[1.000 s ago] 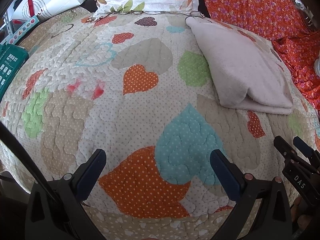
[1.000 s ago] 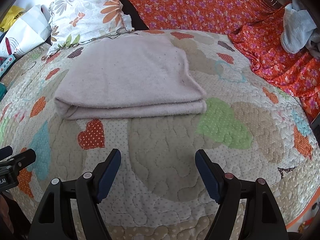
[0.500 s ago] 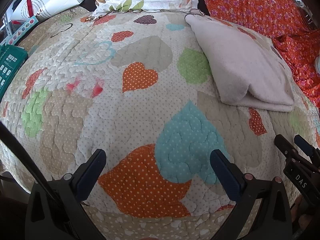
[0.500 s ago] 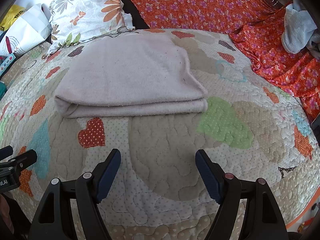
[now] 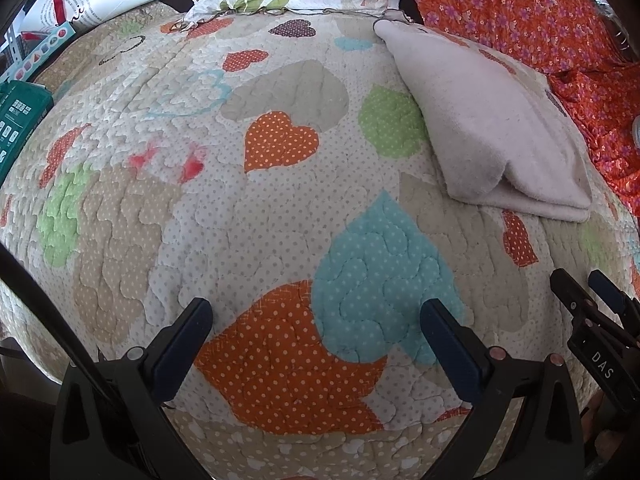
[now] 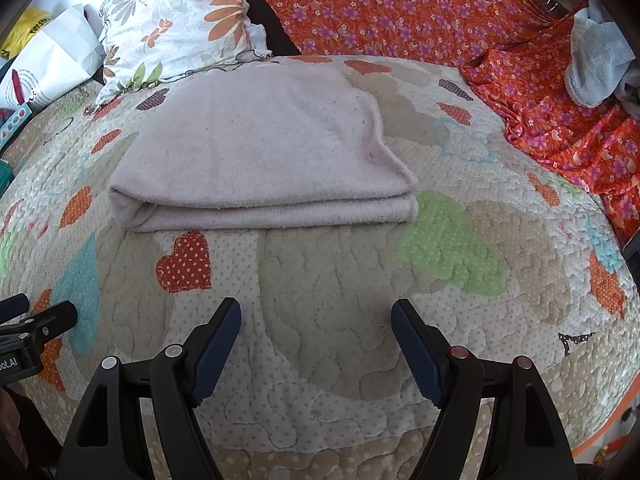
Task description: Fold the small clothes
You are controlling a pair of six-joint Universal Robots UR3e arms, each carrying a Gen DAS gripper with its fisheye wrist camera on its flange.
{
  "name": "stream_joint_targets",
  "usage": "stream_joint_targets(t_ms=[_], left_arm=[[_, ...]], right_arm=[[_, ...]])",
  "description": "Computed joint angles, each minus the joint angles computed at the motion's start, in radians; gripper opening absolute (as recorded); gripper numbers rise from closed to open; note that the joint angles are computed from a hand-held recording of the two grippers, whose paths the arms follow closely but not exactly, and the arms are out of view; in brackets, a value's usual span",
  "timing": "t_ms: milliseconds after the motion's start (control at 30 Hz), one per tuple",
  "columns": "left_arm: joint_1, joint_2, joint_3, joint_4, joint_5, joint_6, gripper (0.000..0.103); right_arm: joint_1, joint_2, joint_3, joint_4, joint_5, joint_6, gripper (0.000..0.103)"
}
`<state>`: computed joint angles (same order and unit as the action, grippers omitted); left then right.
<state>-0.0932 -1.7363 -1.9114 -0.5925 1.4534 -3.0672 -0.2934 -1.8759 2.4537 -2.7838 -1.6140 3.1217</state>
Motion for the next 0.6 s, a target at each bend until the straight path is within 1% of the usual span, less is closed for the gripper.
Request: stream_joint_targets(t_ms=[600], left_arm=[[0.008, -0.011, 0.006, -0.007, -0.002, 0.004, 0.103]], right_arm=[[-0.011, 0.000, 0.001, 0.008, 0.009, -0.011, 0.085]])
